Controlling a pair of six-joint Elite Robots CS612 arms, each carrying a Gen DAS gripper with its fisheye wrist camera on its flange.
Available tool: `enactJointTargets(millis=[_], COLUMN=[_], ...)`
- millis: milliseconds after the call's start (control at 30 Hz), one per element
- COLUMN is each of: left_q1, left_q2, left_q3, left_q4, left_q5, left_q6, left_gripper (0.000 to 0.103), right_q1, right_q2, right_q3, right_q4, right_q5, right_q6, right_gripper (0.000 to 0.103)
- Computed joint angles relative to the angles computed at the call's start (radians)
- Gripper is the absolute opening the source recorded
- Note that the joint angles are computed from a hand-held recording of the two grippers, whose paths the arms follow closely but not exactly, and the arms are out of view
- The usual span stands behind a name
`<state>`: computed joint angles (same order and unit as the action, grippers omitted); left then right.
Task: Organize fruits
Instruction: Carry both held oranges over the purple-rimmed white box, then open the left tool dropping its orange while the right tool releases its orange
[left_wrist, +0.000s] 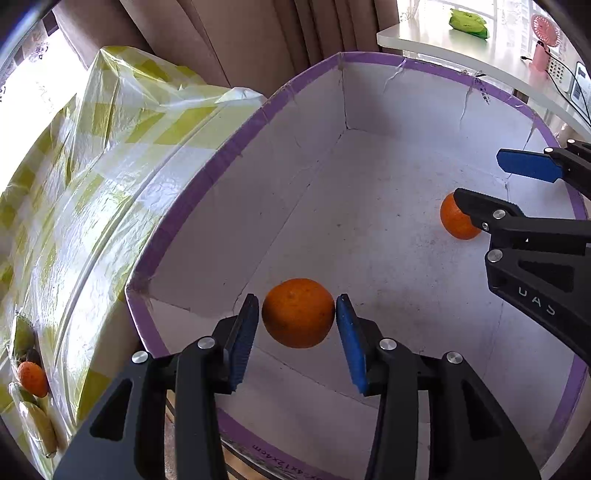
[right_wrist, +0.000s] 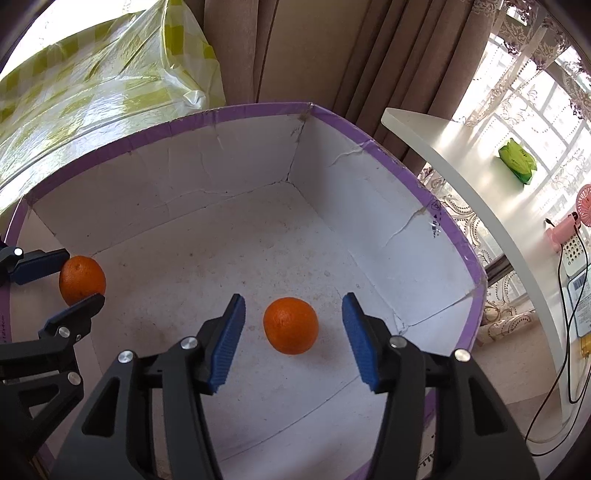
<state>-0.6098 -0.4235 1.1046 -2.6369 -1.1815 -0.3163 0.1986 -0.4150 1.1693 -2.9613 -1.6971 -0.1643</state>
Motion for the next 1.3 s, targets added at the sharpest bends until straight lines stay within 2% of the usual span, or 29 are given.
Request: enactJointTargets(millis=[67,167,233,300,367,467,600,767,833,900,1000,1167,1300], left_q1=[0.001,0.000,-0.002,-0.006,-0.008,-0.008,-0.008,-0.026,-0.033,-0.031,-0.025,-0.041,-0.056], left_q2=[-0.001,-0.006,-0.012,-0.021,-0.031,-0.049,-0.076,-0.116,-0.138,-0.167,-0.209,-0.259,-0.296], left_q3=[0.001,0.010,0.023,0.045,0.069,0.104,0.167,0.277,0.323,0.375,0.464,0.586,0.677], left_q4=[-0.003,-0.026,-0.051,-0.094,-0.143,-0.199,-0.302,-0.505,-0.540,-0.552,-0.589,-0.594,-0.603], left_q5=[-0.006,-0.009,-0.005,0.011,0.027,0.025,0.031,0.131,0.178,0.180,0.163,0.275,0.336], left_q6=[-0.002,-0.002,-0.002,-0.006,-0.017,-0.043,-0.075,-0.074,-0.087,-0.143,-0.242,-0.372,-0.494], left_gripper=[0.047,0.059,0.064,0.079,0.085,0.085,0.085,0.086,0.088,0.088,0.088,0.088,0.089], right_q1=[0.000,-0.001,-0.001,-0.001,-0.001,-0.002,-0.004,-0.006,-0.006,-0.004,0.010,0.020,0.013], right_q2=[-0.001,-0.001,-0.003,-0.006,-0.009,-0.012,-0.019,-0.034,-0.044,-0.054,-0.060,-0.083,-0.104], right_q3=[0.001,0.002,0.006,0.012,0.018,0.026,0.036,0.051,0.062,0.073,0.078,0.101,0.150], right_q4=[0.000,-0.007,-0.014,-0.027,-0.041,-0.054,-0.081,-0.106,-0.118,-0.127,-0.148,-0.138,-0.212], right_q5=[0.004,0.006,0.010,0.016,0.017,0.022,0.012,0.021,0.042,0.054,0.026,0.108,0.295], right_q6=[0.002,0.004,0.005,0.004,0.003,0.011,0.024,0.036,0.032,0.043,0.040,0.044,0.060], right_gripper=[0.057,0.063,0.070,0.077,0.080,0.083,0.092,0.100,0.101,0.101,0.101,0.101,0.101])
